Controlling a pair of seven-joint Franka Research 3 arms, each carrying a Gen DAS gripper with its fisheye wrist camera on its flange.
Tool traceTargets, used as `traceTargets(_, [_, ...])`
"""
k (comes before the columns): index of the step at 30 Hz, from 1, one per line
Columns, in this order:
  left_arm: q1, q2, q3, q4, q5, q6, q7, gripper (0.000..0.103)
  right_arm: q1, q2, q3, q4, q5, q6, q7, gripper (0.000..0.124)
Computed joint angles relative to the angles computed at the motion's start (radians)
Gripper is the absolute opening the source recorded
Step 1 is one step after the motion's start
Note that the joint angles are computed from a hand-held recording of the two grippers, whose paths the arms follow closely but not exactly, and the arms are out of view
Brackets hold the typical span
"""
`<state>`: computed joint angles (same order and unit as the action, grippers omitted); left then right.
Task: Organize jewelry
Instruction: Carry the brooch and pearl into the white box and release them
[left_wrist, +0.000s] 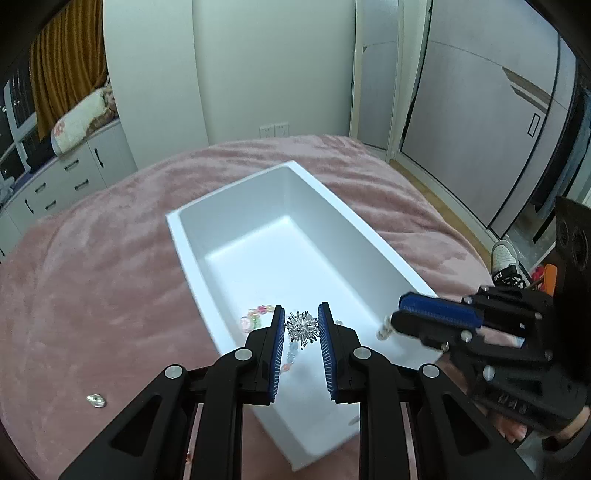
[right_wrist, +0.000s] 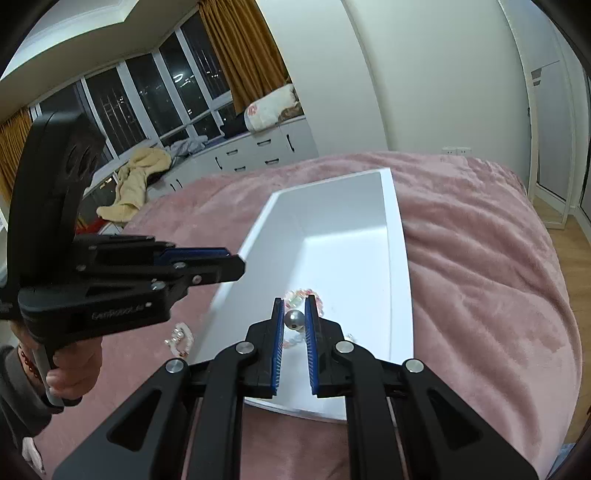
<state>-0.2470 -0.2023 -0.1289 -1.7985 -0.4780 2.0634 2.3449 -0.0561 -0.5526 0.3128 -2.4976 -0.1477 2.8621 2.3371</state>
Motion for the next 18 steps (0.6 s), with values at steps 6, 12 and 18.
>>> traceTargets(6, [-0.004, 0.058, -0.034, 0.014, 0.059, 0.000, -0.073, 0.023, 0.015, 0.036, -0.036, -0.009, 0.009, 0.026, -0.050, 0.012])
traceTargets(12, [0.005, 0.137, -0.051, 0.078, 0.070, -0.050, -0.143, 0.023, 0.010, 0.038, -0.039, -0.025, 0.024, 0.046, -0.066, 0.013])
traceTargets(18, [0.021, 0.152, -0.066, 0.097, 0.087, -0.057, -0.171, 0.040, 0.004, 0.047, -0.030, -0.025, 0.024, 0.032, -0.078, 0.013])
